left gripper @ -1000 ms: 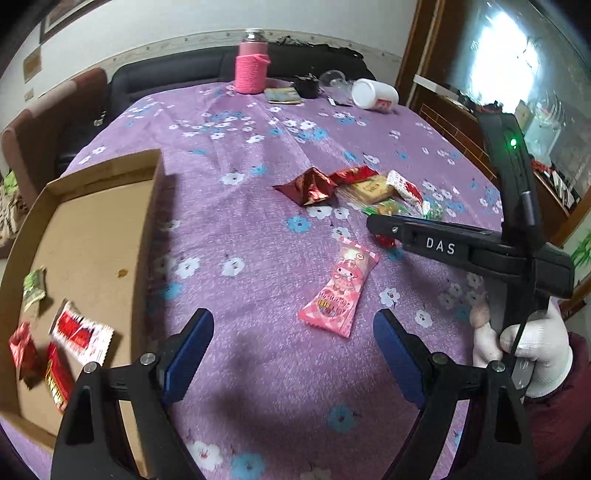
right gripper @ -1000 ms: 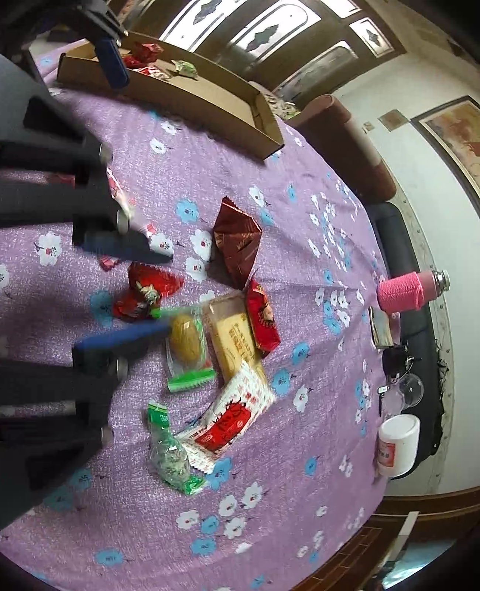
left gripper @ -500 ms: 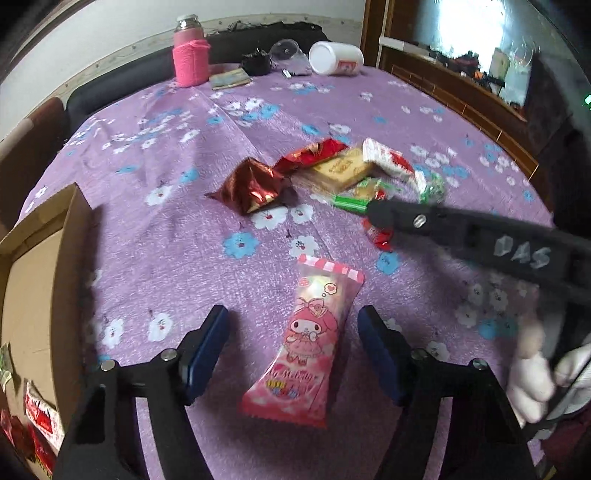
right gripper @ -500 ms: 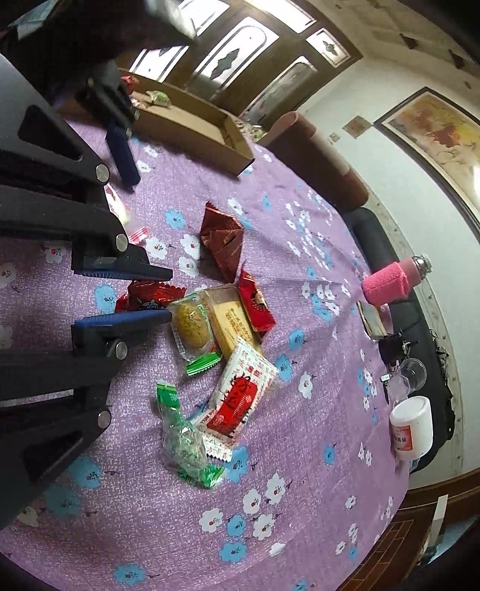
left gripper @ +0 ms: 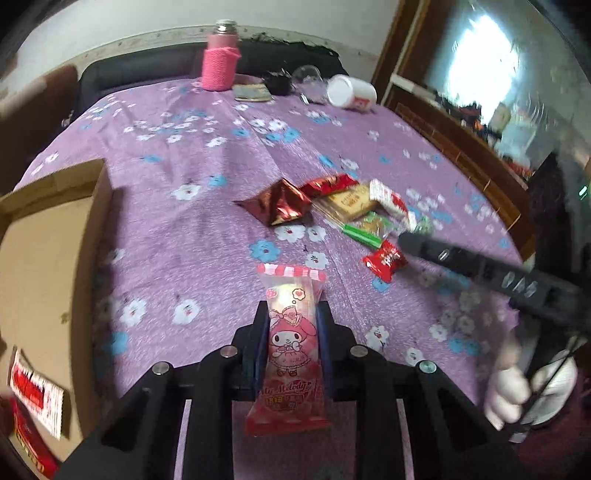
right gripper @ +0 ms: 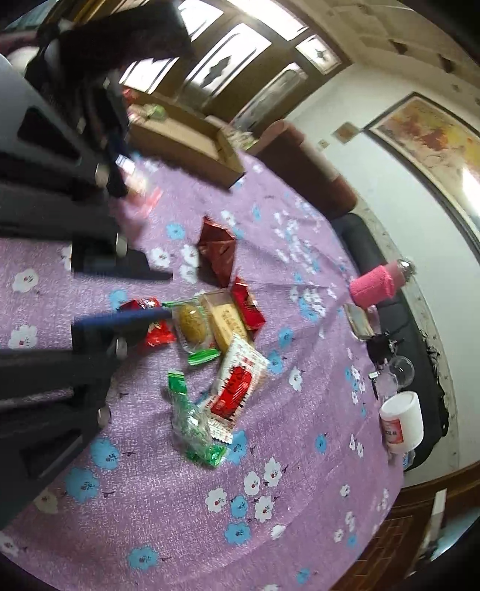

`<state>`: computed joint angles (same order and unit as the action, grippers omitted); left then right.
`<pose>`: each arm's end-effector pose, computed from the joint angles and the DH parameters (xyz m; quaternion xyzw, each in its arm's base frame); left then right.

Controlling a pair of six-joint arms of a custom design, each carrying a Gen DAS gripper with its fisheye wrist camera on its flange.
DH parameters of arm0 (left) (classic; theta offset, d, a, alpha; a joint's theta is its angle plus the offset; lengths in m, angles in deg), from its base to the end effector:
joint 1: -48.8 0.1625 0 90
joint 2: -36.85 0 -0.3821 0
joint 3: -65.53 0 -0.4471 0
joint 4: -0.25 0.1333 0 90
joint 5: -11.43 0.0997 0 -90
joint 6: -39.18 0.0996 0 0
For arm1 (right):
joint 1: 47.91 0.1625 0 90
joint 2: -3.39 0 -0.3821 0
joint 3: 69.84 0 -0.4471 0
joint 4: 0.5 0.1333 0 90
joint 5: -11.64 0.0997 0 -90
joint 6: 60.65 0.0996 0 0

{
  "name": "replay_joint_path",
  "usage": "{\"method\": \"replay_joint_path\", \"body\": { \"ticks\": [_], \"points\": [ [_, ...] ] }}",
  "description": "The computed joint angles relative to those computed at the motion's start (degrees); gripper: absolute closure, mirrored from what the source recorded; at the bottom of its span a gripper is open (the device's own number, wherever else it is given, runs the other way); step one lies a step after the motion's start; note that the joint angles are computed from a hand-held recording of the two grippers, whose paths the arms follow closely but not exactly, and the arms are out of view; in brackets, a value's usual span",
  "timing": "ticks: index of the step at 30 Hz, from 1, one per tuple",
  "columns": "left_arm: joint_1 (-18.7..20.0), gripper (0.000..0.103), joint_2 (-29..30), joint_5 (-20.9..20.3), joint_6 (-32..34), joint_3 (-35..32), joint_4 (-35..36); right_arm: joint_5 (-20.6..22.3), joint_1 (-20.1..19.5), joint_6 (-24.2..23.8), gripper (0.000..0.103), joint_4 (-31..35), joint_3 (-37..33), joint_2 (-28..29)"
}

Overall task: Organize snacks
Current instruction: 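Grasp the pink My Melody packet with the left tool while the right tool grasps the small red candy, then carry the pink packet and red candy over the cardboard box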

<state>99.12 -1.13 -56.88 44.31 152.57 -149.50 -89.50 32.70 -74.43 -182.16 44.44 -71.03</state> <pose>-0.3220 -0.6545 -0.0125 0.3565 0.9107 -0.1430 0.1517 0.0172 -0.5951 0.2619 -0.0081 -0.8963 0.4083 0.1728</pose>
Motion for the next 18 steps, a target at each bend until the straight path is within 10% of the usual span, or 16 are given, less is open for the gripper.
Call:
{"method": "replay_joint_path", "body": {
  "ticks": [2, 10, 12, 18],
  "points": [
    [0.4, 0.080, -1.5, -0.9, -0.8, 1.1, -0.9, -4.3, 1.3, -1.3, 0.041, -1.1, -0.8, 1.6],
    [1.1, 0.080, -6.7, -2.6, -3.1, 6.1, -4.9, -16.5, 3.9, -4.7, 0.041, -3.3, -4.6, 7.2],
    [1.4, 0.080, -7.8, -2.7, -3.6, 7.1, -6.0, -16.9, 4.0, -4.9, 0.080, -3.4, -5.0, 7.6],
    [2.2, 0.080, -10.8, -1.5, -4.8, 9.2, -8.5, -16.1, 4.4, -4.0, 0.084, -1.0, -3.8, 6.5]
  ]
}}
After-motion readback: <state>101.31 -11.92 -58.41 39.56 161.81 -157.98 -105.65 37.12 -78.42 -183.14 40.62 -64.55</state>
